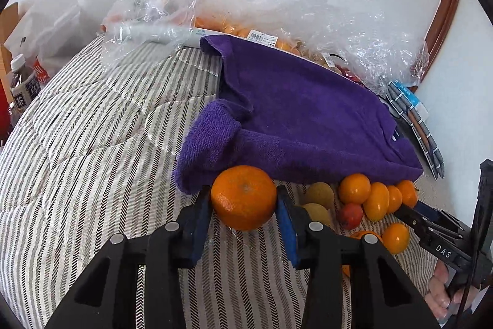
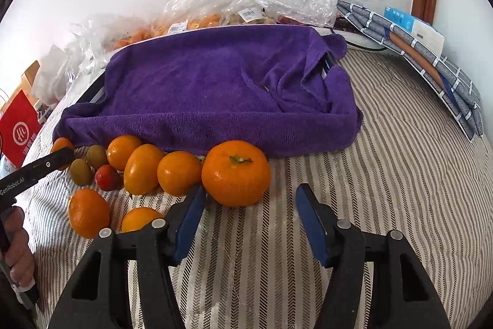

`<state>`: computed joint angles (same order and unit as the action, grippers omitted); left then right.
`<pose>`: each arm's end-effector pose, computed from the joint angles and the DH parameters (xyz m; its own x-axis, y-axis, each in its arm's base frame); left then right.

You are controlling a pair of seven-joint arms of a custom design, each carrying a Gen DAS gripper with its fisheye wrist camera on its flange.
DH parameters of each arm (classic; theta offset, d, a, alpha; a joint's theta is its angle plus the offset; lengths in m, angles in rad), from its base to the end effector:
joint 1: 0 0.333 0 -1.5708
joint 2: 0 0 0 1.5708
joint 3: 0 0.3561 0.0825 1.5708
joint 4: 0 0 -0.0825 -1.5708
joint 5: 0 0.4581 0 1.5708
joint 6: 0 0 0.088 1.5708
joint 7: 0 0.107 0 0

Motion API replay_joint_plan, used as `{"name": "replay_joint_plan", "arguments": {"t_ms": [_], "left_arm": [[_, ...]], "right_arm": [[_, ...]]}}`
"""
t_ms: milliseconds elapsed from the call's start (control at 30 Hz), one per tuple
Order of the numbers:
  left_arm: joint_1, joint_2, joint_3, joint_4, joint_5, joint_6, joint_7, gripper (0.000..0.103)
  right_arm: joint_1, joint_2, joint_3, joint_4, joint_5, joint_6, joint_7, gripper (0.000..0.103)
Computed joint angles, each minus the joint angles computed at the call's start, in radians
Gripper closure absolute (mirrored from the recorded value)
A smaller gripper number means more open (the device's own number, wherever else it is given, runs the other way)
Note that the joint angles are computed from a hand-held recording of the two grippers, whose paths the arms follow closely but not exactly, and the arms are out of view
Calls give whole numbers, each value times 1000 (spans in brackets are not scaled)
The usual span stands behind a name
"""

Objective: Organize fruits

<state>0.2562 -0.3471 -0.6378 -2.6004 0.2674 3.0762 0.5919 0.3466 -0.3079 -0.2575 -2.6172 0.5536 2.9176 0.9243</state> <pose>0.4625 -0.2129 0.4218 0.1658 -0.9460 0.2787 -0.6910 -0.3131 -0.6516 0.4941 0.0120 0.3982 0.2505 -0.9620 -0.1085 -0.7860 -0.1366 -0.6030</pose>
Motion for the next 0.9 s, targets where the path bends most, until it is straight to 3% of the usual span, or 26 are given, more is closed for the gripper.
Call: {"name": "replay_joint_plan", "arguments": {"t_ms": [167, 267, 533, 800, 900], "left_arm": [[11, -9, -10, -5, 0, 6, -4, 64], [1, -7, 1, -6, -8, 12, 10, 65], [46, -41, -49, -20, -22, 27, -2, 65], [112, -104, -128, -38, -61, 35, -9, 65], [100, -121, -127, -45, -79, 22, -8, 65]], "right_arm": [[40, 18, -34, 27, 67, -22, -81, 46], [36, 22, -26, 35, 114, -35, -128, 60], [-11, -28, 14, -17, 92, 4, -90, 60], [-6, -120, -43, -63, 12, 14, -20, 60], [-3, -148, -62, -72, -27, 19, 3, 60]]}}
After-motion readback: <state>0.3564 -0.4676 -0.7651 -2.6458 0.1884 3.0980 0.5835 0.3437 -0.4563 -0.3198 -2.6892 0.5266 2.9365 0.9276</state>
